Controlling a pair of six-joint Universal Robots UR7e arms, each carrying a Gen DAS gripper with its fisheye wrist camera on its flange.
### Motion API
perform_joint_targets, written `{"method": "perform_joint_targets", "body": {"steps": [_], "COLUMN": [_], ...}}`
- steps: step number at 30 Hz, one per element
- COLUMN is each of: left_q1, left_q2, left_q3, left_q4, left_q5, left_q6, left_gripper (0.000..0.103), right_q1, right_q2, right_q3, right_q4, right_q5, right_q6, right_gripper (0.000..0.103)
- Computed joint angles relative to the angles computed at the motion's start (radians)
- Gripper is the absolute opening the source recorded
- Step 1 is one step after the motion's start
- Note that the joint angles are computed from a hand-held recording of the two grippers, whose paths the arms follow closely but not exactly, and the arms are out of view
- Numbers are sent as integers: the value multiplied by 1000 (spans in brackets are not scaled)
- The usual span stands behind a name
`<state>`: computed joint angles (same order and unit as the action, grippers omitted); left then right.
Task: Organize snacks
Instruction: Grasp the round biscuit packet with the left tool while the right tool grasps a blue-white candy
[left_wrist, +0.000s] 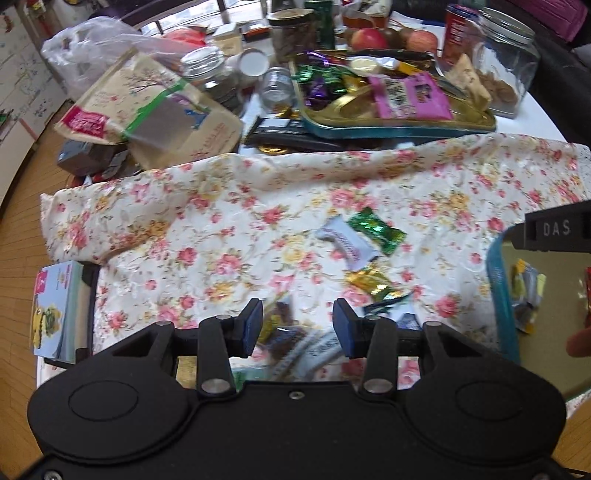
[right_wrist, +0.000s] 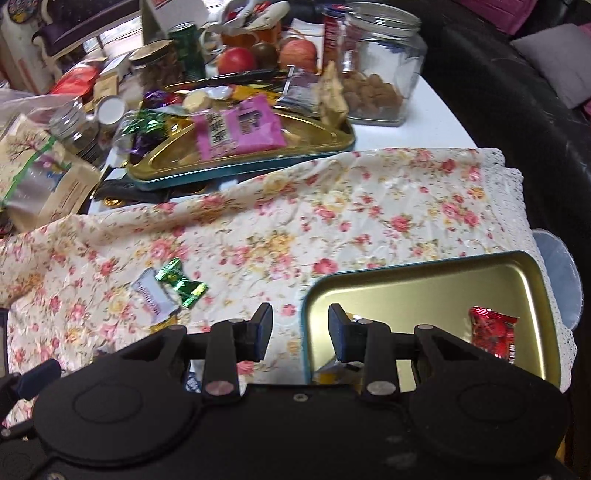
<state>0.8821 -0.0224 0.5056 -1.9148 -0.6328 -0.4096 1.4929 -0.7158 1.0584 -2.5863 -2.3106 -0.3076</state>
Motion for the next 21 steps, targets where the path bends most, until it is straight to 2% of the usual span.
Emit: {"method": "perform_joint_targets", "body": {"steps": [9,16,21], "left_q1": [33,57,85], "left_q2": [-70,-117,-155], "left_q3": [72,121,161], "left_q4": [-9,-40,-25], "left_q5": [23,49,25], "left_q6": [-59,-54,-69], "left_gripper": [52,52,52], "right_q1": [34,31,24], "right_q2": [36,31,47], "right_q3": [-25,-37,-61], "right_q4": [46,131,188], "right_q5": [30,149,165], "right_q6": [19,66,88], "right_gripper": [35,36,38]}}
